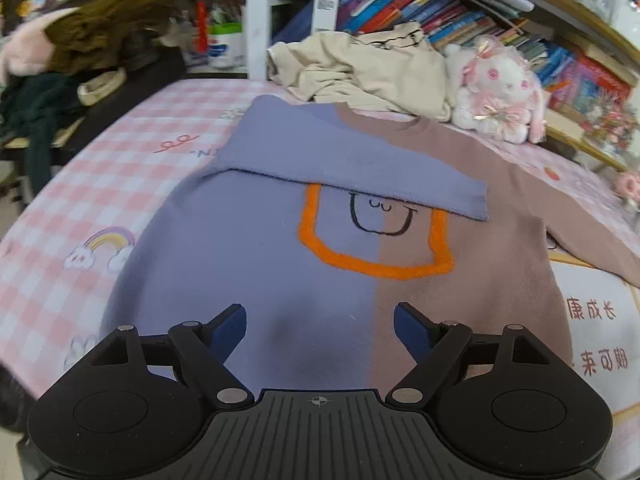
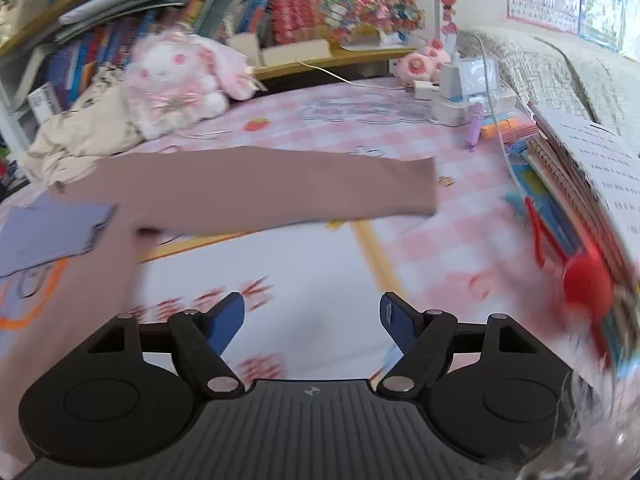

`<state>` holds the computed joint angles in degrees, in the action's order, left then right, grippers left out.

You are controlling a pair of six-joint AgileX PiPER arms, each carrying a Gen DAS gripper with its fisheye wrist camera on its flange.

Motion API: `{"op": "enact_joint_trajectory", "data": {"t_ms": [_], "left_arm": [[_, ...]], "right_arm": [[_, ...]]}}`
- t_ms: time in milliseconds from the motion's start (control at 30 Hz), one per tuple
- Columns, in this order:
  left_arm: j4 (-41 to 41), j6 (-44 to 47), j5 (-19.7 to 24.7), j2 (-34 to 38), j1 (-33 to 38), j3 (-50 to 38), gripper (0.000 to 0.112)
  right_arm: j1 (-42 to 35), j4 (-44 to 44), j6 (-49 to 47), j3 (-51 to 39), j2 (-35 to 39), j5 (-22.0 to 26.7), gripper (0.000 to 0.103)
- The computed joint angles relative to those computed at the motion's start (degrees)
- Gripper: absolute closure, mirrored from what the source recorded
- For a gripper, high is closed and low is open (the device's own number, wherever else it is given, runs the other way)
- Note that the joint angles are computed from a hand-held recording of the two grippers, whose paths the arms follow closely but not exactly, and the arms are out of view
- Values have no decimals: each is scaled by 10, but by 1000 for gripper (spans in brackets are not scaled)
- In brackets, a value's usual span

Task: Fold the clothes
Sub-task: 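Grasp the mauve sleeve cuff with the right gripper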

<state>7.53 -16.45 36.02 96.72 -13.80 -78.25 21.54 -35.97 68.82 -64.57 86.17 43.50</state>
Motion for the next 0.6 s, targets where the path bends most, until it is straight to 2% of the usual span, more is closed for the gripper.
{"op": "enact_joint_trajectory", "data": {"t_ms": [133, 233, 367, 467, 600], "left_arm": [[140, -186, 21, -29, -72, 39, 29], [181, -249, 60, -45, -107, 55, 29], [249, -347, 107, -50, -147, 56, 29], [277, -382, 123, -48, -165, 51, 29], [279, -378, 137, -36, -180, 29, 29]], "right_arm": [[-118, 93, -152, 5, 8, -70, 30], [-181, 157, -246, -1, 23, -104, 36], [-230, 212, -307, -4, 41, -141, 43], [-253, 233, -317, -5, 50, -157, 48], [-276, 285, -357, -6, 57, -169, 52]]}}
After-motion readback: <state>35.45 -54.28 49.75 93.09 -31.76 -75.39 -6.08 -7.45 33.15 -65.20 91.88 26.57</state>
